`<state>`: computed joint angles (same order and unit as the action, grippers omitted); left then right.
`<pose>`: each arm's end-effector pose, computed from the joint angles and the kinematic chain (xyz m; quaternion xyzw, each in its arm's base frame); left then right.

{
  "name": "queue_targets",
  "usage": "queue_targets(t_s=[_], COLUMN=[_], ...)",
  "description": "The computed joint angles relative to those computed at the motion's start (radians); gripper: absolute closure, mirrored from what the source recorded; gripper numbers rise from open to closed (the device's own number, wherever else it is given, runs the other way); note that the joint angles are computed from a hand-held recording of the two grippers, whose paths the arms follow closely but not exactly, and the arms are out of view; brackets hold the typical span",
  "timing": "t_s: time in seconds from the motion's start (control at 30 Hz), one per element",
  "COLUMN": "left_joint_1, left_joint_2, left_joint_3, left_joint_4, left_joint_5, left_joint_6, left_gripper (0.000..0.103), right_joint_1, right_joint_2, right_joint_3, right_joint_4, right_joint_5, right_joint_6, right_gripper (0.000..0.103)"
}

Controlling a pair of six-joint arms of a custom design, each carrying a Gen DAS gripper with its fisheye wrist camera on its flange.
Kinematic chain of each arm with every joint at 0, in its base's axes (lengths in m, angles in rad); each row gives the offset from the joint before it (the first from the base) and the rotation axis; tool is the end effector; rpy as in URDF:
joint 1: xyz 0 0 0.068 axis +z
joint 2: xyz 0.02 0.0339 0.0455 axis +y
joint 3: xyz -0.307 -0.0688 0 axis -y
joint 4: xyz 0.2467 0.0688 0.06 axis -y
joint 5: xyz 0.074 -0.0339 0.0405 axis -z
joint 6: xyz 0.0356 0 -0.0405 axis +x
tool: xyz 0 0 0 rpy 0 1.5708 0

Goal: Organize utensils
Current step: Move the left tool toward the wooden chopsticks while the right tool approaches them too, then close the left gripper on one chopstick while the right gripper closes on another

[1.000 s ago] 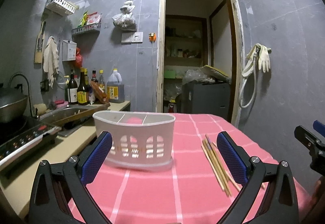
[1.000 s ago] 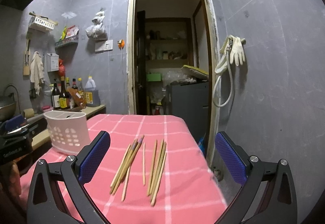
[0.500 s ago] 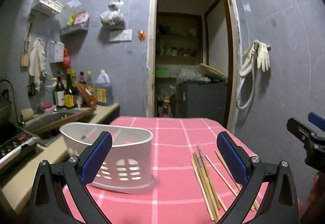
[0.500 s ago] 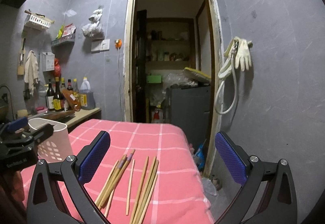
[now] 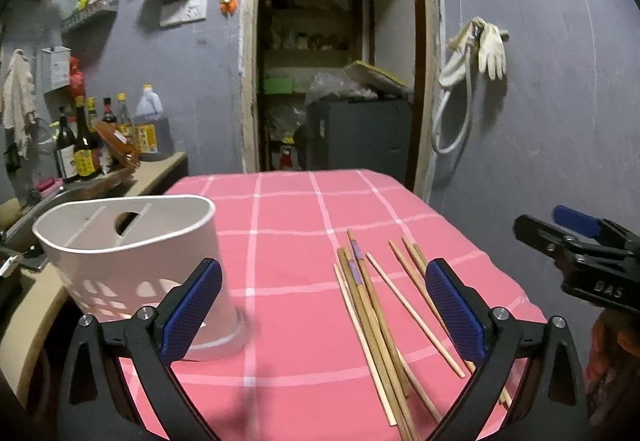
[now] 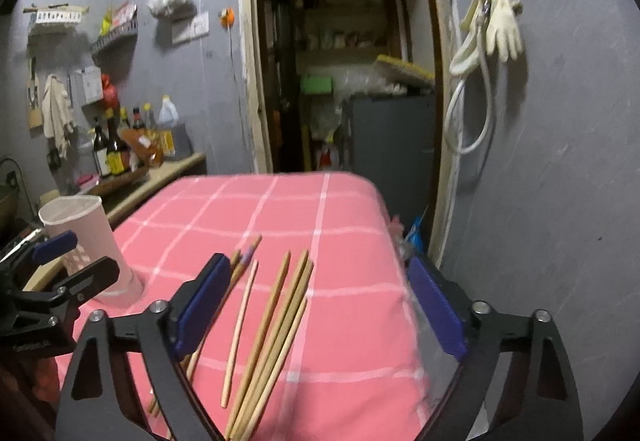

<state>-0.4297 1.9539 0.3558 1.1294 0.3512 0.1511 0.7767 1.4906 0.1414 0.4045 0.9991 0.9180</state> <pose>0.2529 -0.1294 0.1015 0.3278 0.7776 -0.2190 0.4899 0.1371 0.0928 0.1165 0.2061 0.8226 -0.0991 0.5205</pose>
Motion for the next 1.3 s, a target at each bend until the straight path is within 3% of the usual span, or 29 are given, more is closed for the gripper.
queue_targets(t_s=[0.1,0.3,0.5,0.67,0.83,1.3], left_joint_1=[-0.017,-0.038,-0.041,-0.053,-0.061,-0.071], left_joint_2=[0.019,0.062,0.128,0.174,0.218,0.239], left_joint_3=[0.052,0.183,0.31,0.39,0.471,0.522], left_joint_4=[-0.086,-0.315,-0.49,-0.592,-0.695,-0.758], left_joint_5=[-0.005,-0.001,-0.001,-0.018,-0.039,-0.053], left_joint_6=[0.021,0.045,0.053,0.064,0.06,0.08], left_gripper=[0.018,0.045,0.059,0.068,0.07,0.072], right_joint_1=[-0.065,-0.204,-0.298,-0.349,-0.383,-0.419], right_joint_2=[0.028,0.121,0.228,0.272,0.301,0.293], right_joint_3=[-0.017,-0.029,-0.02,-0.001,0.003,0.049], right_joint_4=[0.084,0.205,0.296,0.3,0.316,0.224], right_joint_5=[-0.095,-0.299,-0.438,-0.519,-0.572,-0.606], right_joint_6=[-0.053,-0.128,-0.181,-0.205,-0.221,-0.242], right_gripper=[0.025,0.049,0.062,0.071,0.072,0.073])
